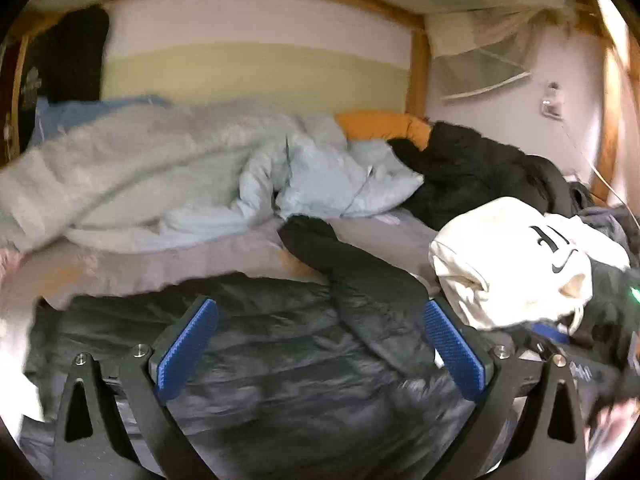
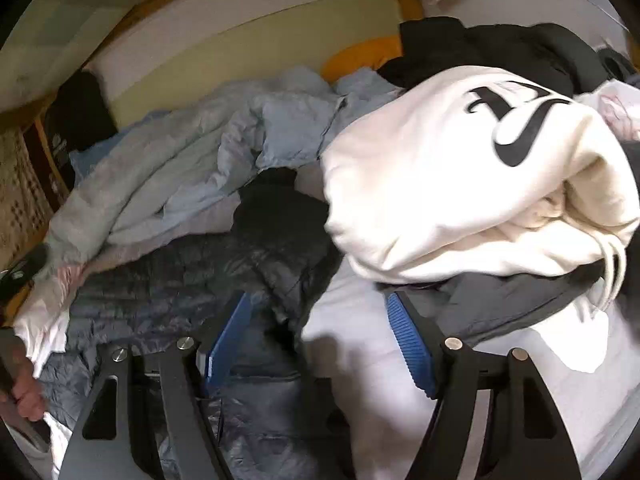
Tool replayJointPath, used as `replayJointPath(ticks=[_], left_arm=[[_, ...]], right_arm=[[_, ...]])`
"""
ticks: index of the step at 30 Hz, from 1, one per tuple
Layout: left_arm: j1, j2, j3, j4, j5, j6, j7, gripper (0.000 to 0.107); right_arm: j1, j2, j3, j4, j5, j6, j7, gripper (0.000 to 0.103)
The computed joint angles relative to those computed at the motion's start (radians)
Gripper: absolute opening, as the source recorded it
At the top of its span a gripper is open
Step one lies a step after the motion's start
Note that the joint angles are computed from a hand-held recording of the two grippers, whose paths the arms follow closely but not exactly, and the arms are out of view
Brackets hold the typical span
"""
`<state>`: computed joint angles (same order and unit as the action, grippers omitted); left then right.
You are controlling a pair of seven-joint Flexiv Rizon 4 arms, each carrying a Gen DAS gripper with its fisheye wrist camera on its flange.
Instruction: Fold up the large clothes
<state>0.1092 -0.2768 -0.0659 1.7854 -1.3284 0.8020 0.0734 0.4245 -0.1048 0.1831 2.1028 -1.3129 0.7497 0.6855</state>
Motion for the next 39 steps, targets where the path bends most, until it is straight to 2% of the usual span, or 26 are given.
replayJointPath(ticks=[2, 5, 7, 8, 9, 11, 13, 14, 16, 17, 18, 19, 20, 21, 22, 25, 28, 30, 32, 34, 36, 38, 39], left_arm=[[-0.032, -0.017, -0.014, -0.008, 0.017, 0.048, -0.08, 0.103], [-0.053, -0.059, -0.032, -0.034, 0.104, 0.019, -0.201, 0.102], [-0.076, -0.092, -0.044, -0.05, 0.165, 0.039, -0.292, 0.089], [-0.091, -0.115, -0.045, -0.066, 0.212, 0.055, -0.371, 0.079], [-0.098, -0.139, -0.048, -0.089, 0.258, 0.051, -0.457, 0.076], [-0.105, -0.194, -0.06, -0.145, 0.331, 0.048, -0.588, 0.076], [-0.14, -0.245, -0.048, -0.193, 0.433, 0.134, -0.694, 0.076], [-0.148, -0.269, -0.045, -0.22, 0.478, 0.146, -0.736, 0.076], [-0.125, -0.317, -0.071, -0.282, 0.522, 0.074, -0.769, 0.072], [-0.096, -0.337, -0.102, -0.308, 0.523, 0.003, -0.759, 0.061], [-0.058, -0.364, -0.138, -0.341, 0.516, -0.111, -0.755, 0.05], [-0.041, -0.377, -0.151, -0.352, 0.509, -0.164, -0.767, 0.043], [-0.034, -0.376, -0.156, -0.341, 0.495, -0.165, -0.767, 0.027], [-0.021, -0.36, -0.173, -0.307, 0.458, -0.148, -0.718, 0.014], [-0.001, -0.345, -0.193, -0.284, 0.424, -0.164, -0.652, 0.011], [0.026, -0.239, -0.216, -0.157, 0.288, -0.139, -0.398, 0.009], [0.041, -0.093, -0.204, -0.006, 0.151, -0.166, -0.137, 0.008], [0.053, -0.014, -0.166, 0.064, 0.131, -0.241, -0.021, 0.008], [0.047, 0.035, -0.125, 0.112, 0.144, -0.276, 0.068, 0.008], [0.036, 0.072, -0.078, 0.151, 0.197, -0.306, 0.109, 0.009], [0.04, 0.075, -0.025, 0.158, 0.304, -0.385, 0.082, 0.01], [0.02, 0.087, 0.02, 0.198, 0.321, -0.345, 0.086, 0.019], [0.009, 0.097, 0.037, 0.234, 0.272, -0.284, 0.113, 0.027]], right_arm=[[-0.012, 0.022, -0.002, 0.022, -0.008, 0.011, 0.029, 0.073], [-0.022, 0.037, 0.003, 0.032, 0.007, 0.011, 0.004, 0.073], [-0.017, 0.046, 0.013, 0.035, 0.002, -0.026, -0.005, 0.073], [-0.014, 0.048, 0.017, 0.036, 0.001, -0.043, -0.008, 0.073], [-0.012, 0.049, 0.02, 0.036, 0.001, -0.054, -0.01, 0.073], [-0.014, 0.057, 0.023, 0.045, 0.002, -0.05, -0.008, 0.073], [-0.021, 0.06, 0.021, 0.053, 0.005, -0.026, -0.001, 0.073], [-0.024, 0.062, 0.021, 0.058, 0.006, -0.019, 0.003, 0.073], [-0.021, 0.063, 0.027, 0.058, 0.027, -0.049, -0.01, 0.073], [-0.011, 0.057, 0.034, 0.049, 0.048, -0.096, -0.03, 0.073], [0.001, 0.049, 0.04, 0.037, 0.072, -0.15, -0.052, 0.073], [0.013, 0.037, 0.043, 0.023, 0.097, -0.206, -0.074, 0.073], [0.015, 0.03, 0.038, 0.015, 0.112, -0.224, -0.087, 0.073], [0.011, 0.027, 0.031, 0.015, 0.118, -0.214, -0.087, 0.073], [0.001, 0.031, 0.021, 0.022, 0.115, -0.185, -0.075, 0.073], [-0.011, 0.035, 0.015, 0.032, 0.109, -0.164, -0.058, 0.073], [-0.008, 0.041, 0.02, 0.039, 0.12, -0.186, -0.056, 0.073], [-0.008, 0.054, 0.024, 0.05, 0.115, -0.199, -0.02, 0.073], [0.013, 0.06, 0.043, 0.042, 0.132, -0.303, 0.021, 0.073], [0.031, 0.068, 0.057, 0.04, 0.138, -0.394, 0.062, 0.073], [0.027, 0.087, 0.057, 0.061, 0.104, -0.377, 0.105, 0.073], [0.008, 0.106, 0.049, 0.088, 0.047, -0.297, 0.148, 0.073], [-0.003, 0.109, 0.043, 0.097, 0.02, -0.254, 0.163, 0.073]])
